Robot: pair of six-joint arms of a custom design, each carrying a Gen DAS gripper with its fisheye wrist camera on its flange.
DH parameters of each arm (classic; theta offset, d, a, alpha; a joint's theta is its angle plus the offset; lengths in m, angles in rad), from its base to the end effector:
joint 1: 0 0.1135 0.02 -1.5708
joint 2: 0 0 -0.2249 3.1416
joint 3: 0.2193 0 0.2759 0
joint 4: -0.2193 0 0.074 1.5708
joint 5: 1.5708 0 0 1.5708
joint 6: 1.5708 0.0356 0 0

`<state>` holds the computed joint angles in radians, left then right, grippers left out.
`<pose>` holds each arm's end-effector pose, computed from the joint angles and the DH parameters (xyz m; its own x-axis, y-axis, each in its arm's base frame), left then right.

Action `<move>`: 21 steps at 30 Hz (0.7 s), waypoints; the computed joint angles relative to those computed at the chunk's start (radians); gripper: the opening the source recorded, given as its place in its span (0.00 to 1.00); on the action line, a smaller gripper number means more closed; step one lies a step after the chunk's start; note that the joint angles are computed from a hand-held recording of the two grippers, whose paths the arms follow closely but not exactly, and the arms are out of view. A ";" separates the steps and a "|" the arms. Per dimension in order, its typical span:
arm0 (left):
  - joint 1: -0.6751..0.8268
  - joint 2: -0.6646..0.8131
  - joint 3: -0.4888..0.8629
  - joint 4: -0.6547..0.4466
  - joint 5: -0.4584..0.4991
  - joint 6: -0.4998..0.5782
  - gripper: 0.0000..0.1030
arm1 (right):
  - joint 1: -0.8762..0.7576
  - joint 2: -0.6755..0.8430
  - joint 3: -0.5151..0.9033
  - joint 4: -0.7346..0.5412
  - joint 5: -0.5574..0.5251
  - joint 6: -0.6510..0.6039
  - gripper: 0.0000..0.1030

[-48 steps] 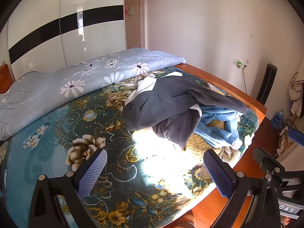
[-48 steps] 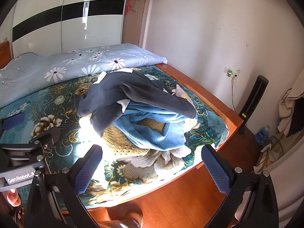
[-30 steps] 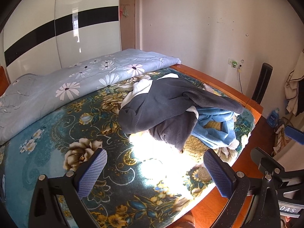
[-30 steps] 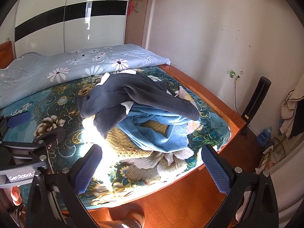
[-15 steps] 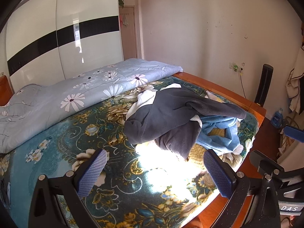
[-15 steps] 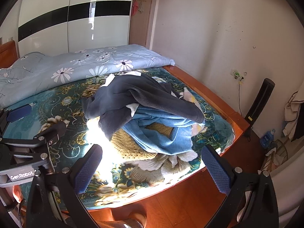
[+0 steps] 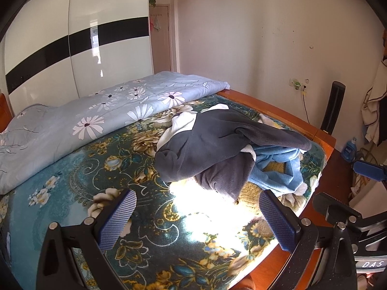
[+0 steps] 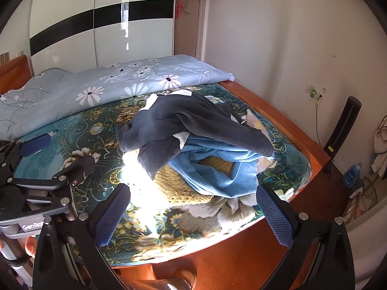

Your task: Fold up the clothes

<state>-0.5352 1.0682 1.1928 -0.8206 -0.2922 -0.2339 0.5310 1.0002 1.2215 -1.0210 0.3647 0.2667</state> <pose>0.2240 -0.1209 0.3343 -0.6056 0.1011 -0.7893 0.1623 0.9867 0.0018 0.1986 0.1019 0.3435 -0.6647 -0.1048 -0.7397 -0.0866 0.9942 -0.0631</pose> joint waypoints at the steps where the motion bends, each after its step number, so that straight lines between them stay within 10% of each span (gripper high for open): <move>1: 0.005 0.002 0.002 0.000 0.007 0.001 1.00 | -0.002 0.001 0.000 0.003 -0.005 -0.001 1.00; 21: 0.135 0.047 -0.028 0.129 0.124 0.082 1.00 | -0.072 0.099 -0.003 0.169 -0.099 -0.129 1.00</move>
<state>-0.4000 1.1149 1.1643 -0.6915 -0.1680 -0.1517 0.4586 1.0993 1.2182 -0.8521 0.2656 0.1377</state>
